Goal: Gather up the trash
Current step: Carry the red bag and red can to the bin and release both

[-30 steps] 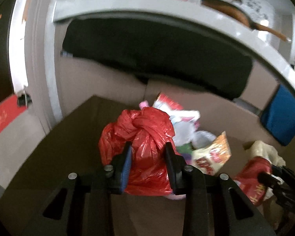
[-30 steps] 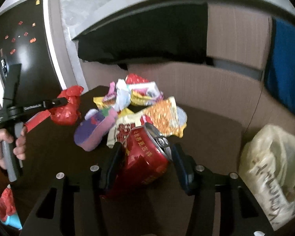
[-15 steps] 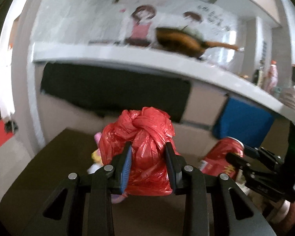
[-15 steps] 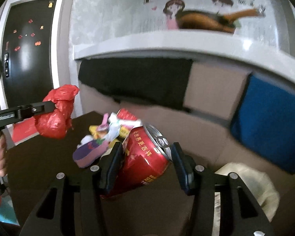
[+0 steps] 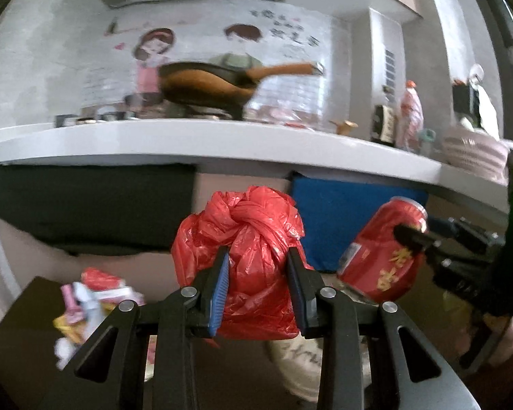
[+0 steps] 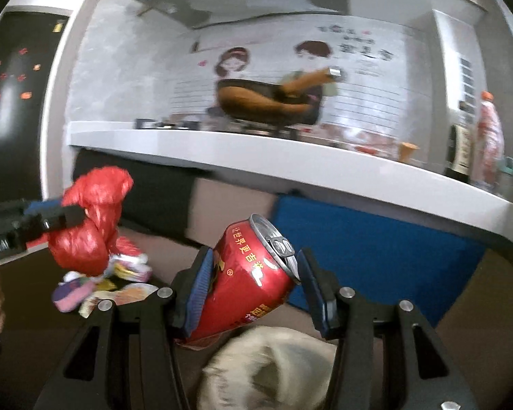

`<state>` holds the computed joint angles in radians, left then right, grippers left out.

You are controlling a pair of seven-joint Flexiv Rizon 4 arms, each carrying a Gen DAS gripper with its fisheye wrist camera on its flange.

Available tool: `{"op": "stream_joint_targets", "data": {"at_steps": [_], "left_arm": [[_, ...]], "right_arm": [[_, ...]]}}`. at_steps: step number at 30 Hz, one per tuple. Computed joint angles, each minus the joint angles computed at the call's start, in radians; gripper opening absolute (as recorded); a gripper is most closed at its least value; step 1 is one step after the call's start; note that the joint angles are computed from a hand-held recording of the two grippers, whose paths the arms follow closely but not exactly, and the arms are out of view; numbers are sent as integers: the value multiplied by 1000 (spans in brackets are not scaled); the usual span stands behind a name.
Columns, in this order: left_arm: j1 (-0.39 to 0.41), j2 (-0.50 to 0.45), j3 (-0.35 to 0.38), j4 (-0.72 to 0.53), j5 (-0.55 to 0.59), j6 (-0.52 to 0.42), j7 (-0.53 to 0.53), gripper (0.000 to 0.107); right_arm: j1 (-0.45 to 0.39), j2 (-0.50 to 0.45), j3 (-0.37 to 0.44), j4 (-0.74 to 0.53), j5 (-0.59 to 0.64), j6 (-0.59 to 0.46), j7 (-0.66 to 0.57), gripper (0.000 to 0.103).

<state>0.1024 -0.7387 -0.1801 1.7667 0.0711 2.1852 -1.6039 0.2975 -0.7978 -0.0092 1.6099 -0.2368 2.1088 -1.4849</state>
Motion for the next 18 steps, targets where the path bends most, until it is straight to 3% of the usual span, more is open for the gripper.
{"op": "stream_joint_targets", "data": {"at_steps": [5,10,15,18], "left_arm": [[-33,-107,-35,-148,-4,-95,49,33],[-25,-172,-96,-221,-19,-196,81,33],[63,-236,-243,-265,17,-290,118,33],[53,-260,-250,-291,-18,-330,150,33]], "right_arm": [[-12,-9,-48,5,58,-3,-7,48],[-18,-29,-72,-1,84,-17,-18,48],[-43,-59,-57,-31,77,-47,-2,48],[-58,-77,-44,-46,61,-71,16,48]]}}
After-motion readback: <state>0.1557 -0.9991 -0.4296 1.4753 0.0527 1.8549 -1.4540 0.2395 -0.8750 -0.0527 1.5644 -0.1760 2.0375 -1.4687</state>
